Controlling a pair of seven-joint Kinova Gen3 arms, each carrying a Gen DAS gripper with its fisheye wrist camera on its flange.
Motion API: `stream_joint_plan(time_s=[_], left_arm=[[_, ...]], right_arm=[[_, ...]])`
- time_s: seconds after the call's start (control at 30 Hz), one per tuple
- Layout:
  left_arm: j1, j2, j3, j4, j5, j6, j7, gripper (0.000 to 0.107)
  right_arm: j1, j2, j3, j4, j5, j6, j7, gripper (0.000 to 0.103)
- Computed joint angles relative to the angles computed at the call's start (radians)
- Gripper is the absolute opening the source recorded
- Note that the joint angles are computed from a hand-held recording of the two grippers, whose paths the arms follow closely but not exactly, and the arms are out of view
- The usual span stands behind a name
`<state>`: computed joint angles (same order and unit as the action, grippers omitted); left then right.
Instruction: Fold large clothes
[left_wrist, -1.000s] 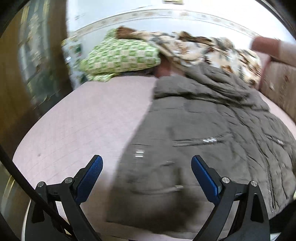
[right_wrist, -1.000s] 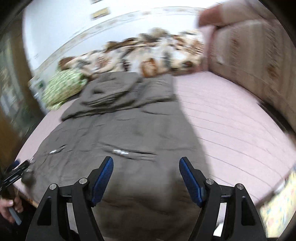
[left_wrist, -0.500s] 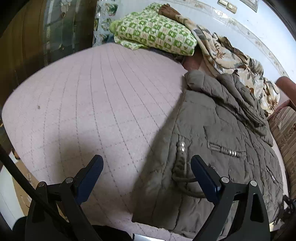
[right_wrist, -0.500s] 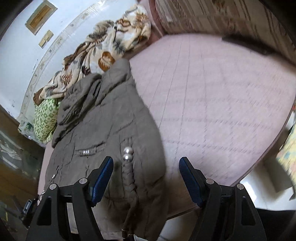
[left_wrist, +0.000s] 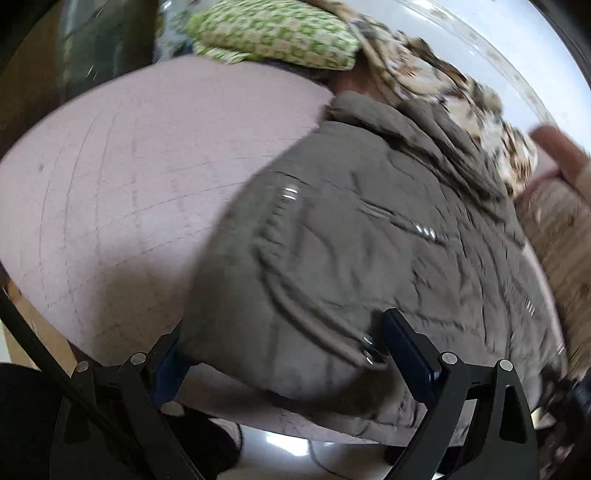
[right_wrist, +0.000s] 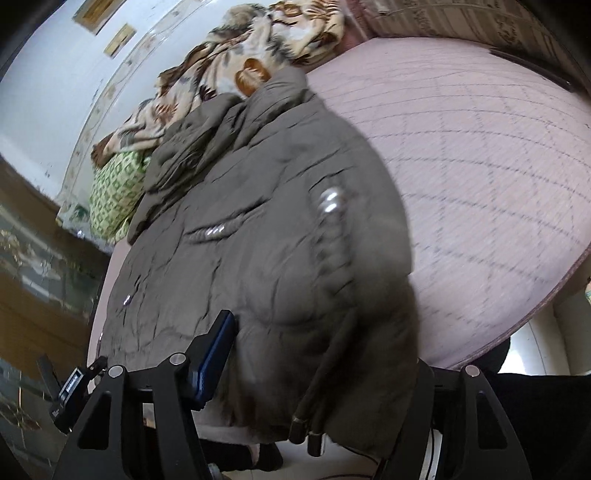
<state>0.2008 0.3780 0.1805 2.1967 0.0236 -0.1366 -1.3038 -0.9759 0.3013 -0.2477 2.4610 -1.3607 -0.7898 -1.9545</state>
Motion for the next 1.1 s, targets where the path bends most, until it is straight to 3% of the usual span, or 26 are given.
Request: stream_joint_plan(time_s=[0.07,0.13,0.2,0.27,0.33,0.43,0.57,0.87,0.97,1.1], left_arm=[[0.093,-0.003,-0.071,-0.002,0.057,-0.014,-0.066,0.094],[0.185,-0.003,-0.146,-0.003,0.134,-0.031,-0.144,0.087],[0.278,0.005,-0.227,-0.014,0.211,-0.038,-0.213,0.082],[0.371,0.017,-0.31,-0.031,0.293,-0.027,-0.285,0.081],[0.463,0.03,-0.398,-0.042,0.341,-0.018,-0.321,0.081],[0.561,0.047,-0.502,-0.056,0.319,-0.002,-0.287,0.081],[0.584,0.058,-0.521,-0.055,0.353,-0.012,-0.322,0.081],[0.633,0.072,-0.553,-0.046,0.464,-0.045,-0.416,0.082],[0.626,0.072,-0.54,-0.042,0.492,-0.057,-0.443,0.082],[0.601,0.069,-0.514,-0.042,0.518,-0.056,-0.472,0.084]], right_arm=[[-0.041,0.01,0.044,-0.028,-0.01,-0.001,0.064,0.062],[-0.126,0.013,0.096,-0.047,-0.068,-0.066,0.145,0.044],[-0.163,0.019,0.114,-0.068,-0.121,-0.112,0.226,0.042],[-0.125,0.035,0.097,-0.102,-0.158,-0.094,0.308,0.042],[-0.033,0.037,0.046,-0.12,-0.172,-0.025,0.347,0.042],[0.062,0.048,-0.03,-0.108,-0.146,-0.006,0.298,0.042],[0.032,0.062,-0.014,-0.106,-0.146,-0.028,0.282,0.044],[-0.023,0.08,0.012,-0.035,-0.015,-0.083,0.07,0.047],[0.031,0.079,-0.048,-0.01,0.026,-0.101,-0.015,0.047],[-0.02,0.054,0.037,-0.038,-0.018,-0.024,0.081,0.047]])
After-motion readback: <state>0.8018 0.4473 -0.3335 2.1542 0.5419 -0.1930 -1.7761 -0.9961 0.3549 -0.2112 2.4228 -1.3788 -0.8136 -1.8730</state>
